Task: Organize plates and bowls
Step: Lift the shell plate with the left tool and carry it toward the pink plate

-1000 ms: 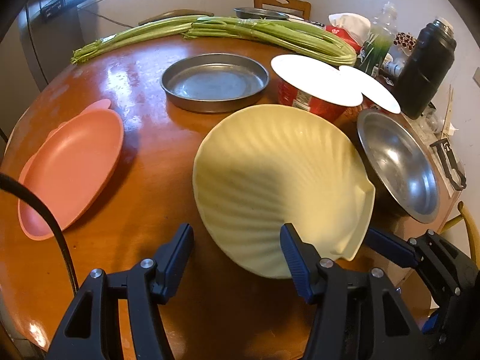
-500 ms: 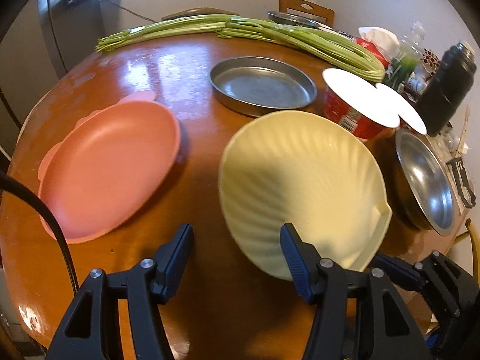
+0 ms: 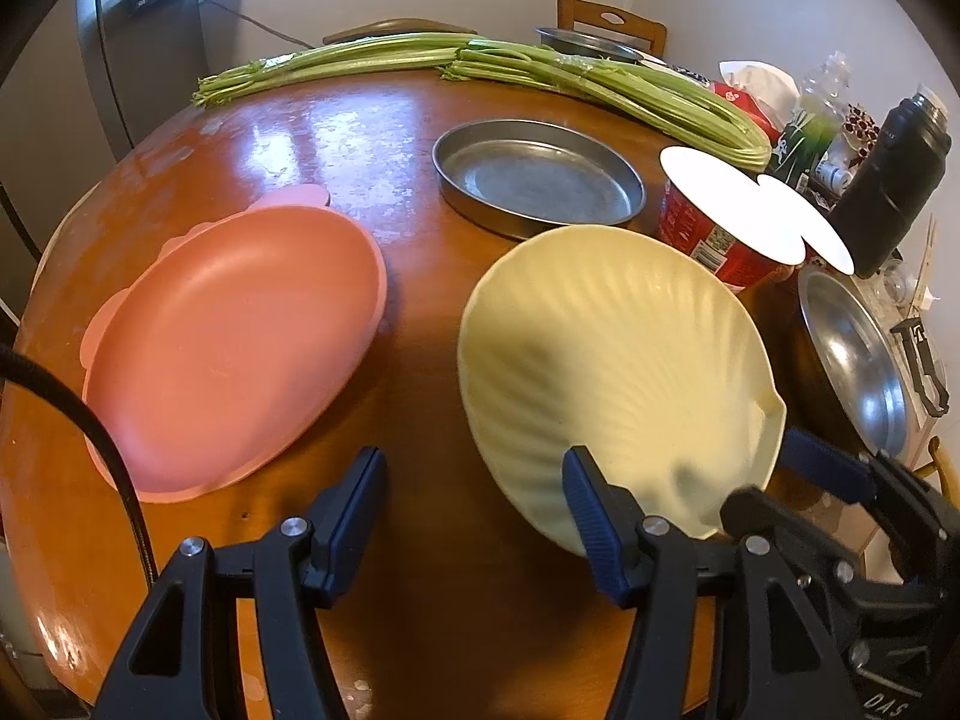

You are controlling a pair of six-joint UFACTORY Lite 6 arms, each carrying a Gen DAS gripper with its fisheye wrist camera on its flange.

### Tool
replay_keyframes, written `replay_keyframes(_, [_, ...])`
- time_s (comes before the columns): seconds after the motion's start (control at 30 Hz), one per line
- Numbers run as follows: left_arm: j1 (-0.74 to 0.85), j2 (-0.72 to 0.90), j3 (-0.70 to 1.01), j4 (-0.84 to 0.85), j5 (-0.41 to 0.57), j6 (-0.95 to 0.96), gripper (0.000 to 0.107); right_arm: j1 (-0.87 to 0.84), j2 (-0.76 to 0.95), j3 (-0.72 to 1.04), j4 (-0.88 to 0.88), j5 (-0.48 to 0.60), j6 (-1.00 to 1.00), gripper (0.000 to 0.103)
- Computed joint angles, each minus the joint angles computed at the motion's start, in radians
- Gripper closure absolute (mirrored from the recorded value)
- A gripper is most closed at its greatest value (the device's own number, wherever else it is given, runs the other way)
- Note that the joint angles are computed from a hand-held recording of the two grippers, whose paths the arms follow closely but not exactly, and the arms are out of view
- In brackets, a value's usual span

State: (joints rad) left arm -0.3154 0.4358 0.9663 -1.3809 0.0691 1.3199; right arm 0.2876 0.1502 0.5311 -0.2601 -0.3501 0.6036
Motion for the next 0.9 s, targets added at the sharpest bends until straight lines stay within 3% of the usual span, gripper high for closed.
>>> replay_keyframes(0.23, [0.014,-0.001,-0.002,-0.064,0.009,0.078,0.046,0.041,0.090,0.109,0.212,0.038,-0.160,0.040])
replay_keyframes(0.57, [0.057,0.008,0.006,-0.112,0.011,0.137,0.047,0.040,0.230,0.270,0.273,0.065,-0.205,0.040])
replay_keyframes(0.73, [0.074,0.003,0.002,-0.085,0.028,0.110,0.047,0.045,0.280,0.324,0.397,0.073,-0.336,0.040])
replay_keyframes(0.9, [0.076,-0.008,-0.013,-0.110,0.038,0.146,0.047,0.036,0.325,0.364,0.306,0.085,-0.269,0.041])
